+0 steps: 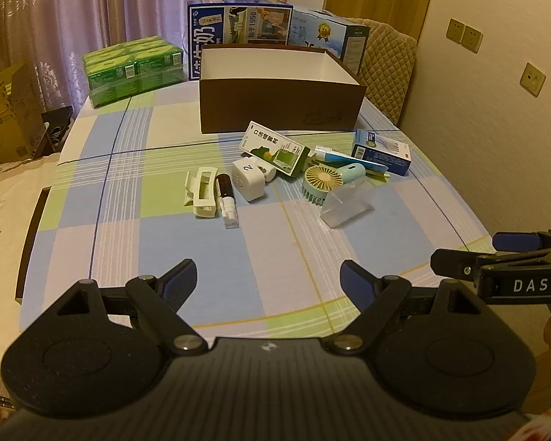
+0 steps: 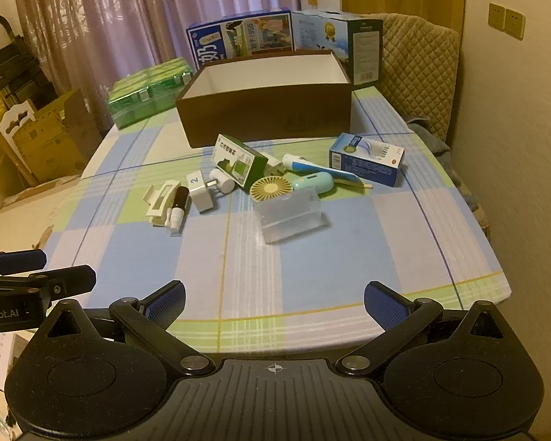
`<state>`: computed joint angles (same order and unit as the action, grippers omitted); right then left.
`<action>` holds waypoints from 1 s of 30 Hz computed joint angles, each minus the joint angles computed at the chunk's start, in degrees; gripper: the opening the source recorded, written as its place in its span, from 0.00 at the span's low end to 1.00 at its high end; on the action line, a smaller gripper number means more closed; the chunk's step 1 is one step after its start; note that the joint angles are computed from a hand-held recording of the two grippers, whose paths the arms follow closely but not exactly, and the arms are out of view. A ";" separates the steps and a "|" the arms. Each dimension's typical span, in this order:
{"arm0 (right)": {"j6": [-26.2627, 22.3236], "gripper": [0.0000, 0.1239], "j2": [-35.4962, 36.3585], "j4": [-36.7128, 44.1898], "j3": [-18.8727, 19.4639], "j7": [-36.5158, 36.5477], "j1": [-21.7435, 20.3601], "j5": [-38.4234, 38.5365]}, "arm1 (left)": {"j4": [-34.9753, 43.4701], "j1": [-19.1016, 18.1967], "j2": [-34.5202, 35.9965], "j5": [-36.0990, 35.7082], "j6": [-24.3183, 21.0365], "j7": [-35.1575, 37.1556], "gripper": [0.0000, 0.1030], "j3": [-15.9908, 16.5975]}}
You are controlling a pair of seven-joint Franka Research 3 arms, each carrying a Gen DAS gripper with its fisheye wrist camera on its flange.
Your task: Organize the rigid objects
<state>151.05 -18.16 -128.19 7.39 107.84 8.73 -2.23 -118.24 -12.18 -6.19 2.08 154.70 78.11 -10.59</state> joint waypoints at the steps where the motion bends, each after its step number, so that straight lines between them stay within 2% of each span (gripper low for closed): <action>1: -0.03 0.82 0.05 0.07 0.05 0.06 -0.01 -0.05 | -0.05 0.00 -0.05 -0.04 0.02 0.04 0.80 0.01; 30: 0.15 0.82 0.54 0.38 0.16 1.14 0.03 -1.08 | 0.23 0.00 -0.16 -0.73 -0.43 0.81 0.80 0.11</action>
<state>151.21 -17.62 -127.81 7.55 108.98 8.76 -3.31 -118.01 -12.18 -6.35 1.34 154.28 78.92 -10.48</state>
